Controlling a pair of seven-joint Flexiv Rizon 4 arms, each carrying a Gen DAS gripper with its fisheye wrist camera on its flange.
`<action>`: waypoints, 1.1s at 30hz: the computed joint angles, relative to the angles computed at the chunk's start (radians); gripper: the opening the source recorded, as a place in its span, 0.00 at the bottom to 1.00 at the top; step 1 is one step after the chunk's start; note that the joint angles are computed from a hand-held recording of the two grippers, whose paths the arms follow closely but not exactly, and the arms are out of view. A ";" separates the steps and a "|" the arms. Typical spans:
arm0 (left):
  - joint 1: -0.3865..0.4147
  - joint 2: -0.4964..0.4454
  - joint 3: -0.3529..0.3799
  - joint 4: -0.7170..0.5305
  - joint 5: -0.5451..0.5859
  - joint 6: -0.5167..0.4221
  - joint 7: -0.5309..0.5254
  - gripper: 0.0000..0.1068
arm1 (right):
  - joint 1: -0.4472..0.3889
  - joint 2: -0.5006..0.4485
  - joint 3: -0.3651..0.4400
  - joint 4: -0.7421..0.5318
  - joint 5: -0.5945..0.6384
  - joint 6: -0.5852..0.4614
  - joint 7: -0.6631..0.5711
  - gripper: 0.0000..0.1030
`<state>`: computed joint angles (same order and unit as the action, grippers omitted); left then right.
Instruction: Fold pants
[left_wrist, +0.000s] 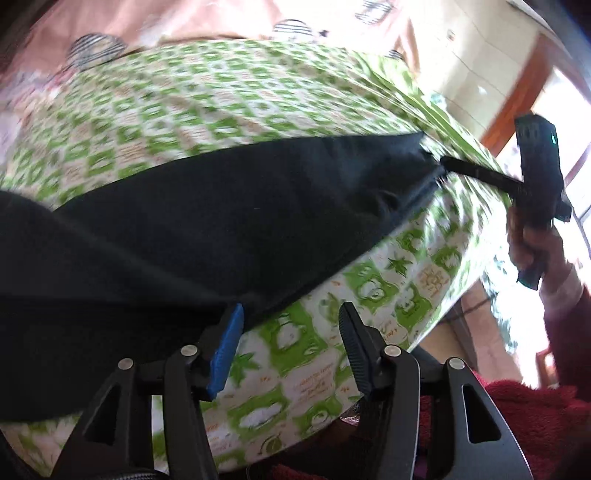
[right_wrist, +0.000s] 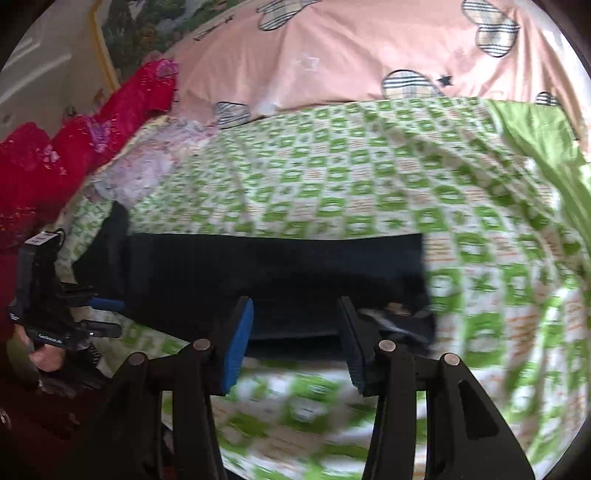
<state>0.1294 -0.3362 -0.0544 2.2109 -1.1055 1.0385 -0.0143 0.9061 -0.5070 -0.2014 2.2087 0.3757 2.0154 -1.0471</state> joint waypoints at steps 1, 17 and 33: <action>-0.002 0.001 0.006 -0.002 0.000 0.018 -0.021 0.54 | -0.065 -0.021 0.067 -0.033 -0.047 0.013 0.013 0.46; 0.078 -0.248 0.192 -0.547 0.581 -0.150 -0.973 0.75 | -0.429 -0.278 0.450 -0.430 -0.643 -0.069 0.122 0.47; 0.196 -0.291 0.093 -0.588 0.821 -0.053 -1.135 0.11 | -0.552 -0.486 0.731 -0.746 -0.854 -0.386 0.004 0.08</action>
<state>0.3249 -0.6275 0.0381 1.6228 -0.2845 0.9851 -1.1494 0.3544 -0.9934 0.5294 1.4627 -0.4781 1.6296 -1.0432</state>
